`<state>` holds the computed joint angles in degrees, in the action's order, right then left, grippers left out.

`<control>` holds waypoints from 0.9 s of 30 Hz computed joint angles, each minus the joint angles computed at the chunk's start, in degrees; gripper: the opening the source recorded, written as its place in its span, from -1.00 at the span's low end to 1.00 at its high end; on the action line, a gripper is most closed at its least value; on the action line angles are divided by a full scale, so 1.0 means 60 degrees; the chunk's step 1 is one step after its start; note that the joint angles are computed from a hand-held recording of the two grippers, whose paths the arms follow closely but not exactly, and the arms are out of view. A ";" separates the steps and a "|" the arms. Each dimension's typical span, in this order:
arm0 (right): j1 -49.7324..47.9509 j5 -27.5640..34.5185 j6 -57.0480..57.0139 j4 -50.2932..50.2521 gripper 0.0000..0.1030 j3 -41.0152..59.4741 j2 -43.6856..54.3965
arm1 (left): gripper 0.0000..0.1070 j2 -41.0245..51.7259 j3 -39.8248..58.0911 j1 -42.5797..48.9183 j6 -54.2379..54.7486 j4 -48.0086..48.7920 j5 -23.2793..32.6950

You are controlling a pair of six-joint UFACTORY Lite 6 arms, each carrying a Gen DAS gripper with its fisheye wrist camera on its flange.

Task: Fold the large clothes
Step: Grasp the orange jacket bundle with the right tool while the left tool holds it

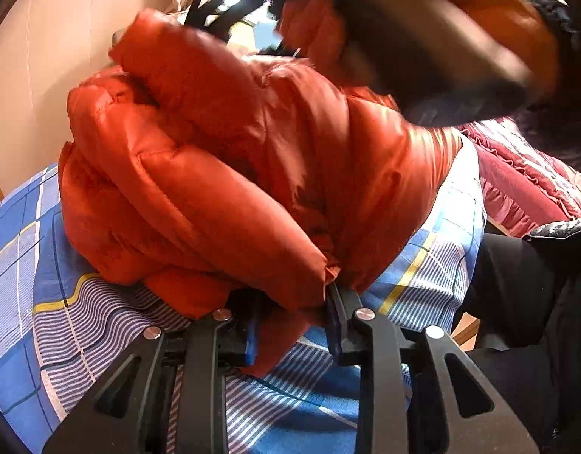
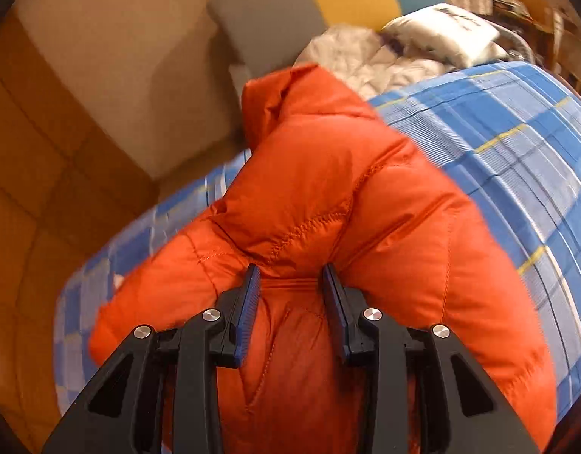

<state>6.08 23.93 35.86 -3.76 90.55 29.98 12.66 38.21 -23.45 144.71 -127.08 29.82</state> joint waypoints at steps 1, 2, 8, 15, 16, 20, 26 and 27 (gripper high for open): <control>0.0022 0.0055 -0.0117 -0.0066 -0.32 0.0194 0.0269 | -0.51 -0.0007 0.0003 0.0043 -0.0115 0.0062 0.0042; 0.0080 0.0164 -0.0113 -0.0307 -0.32 0.0464 0.0597 | -0.52 -0.0055 0.0004 0.0021 -0.0160 0.0037 -0.0007; -0.0005 0.1111 -0.1006 0.0148 -0.33 0.1466 0.1338 | -0.54 -0.0390 0.0206 -0.0268 -0.0967 0.0389 -0.0895; -0.0745 0.0700 -0.3606 0.3034 -0.30 0.0129 -0.0043 | -0.54 -0.0875 0.0438 -0.1313 -0.0767 -0.0281 -0.2425; -0.0807 0.0586 -0.3887 0.3323 -0.21 -0.0160 -0.0353 | -0.54 -0.0918 0.0428 -0.1452 -0.0441 -0.0705 -0.2551; -0.0921 0.0216 -0.4843 0.4097 0.08 -0.1235 -0.1505 | -0.54 -0.0963 0.0408 -0.1737 0.1053 -0.2195 -0.2823; -0.1034 0.0202 -0.5450 0.4520 0.09 -0.1487 -0.1703 | -0.54 -0.1119 0.0174 -0.1997 0.2400 -0.3629 -0.2834; -0.1014 0.0254 -0.5361 0.4418 0.09 -0.1384 -0.1627 | -0.54 -0.1072 0.0254 -0.2059 0.2578 -0.3813 -0.2883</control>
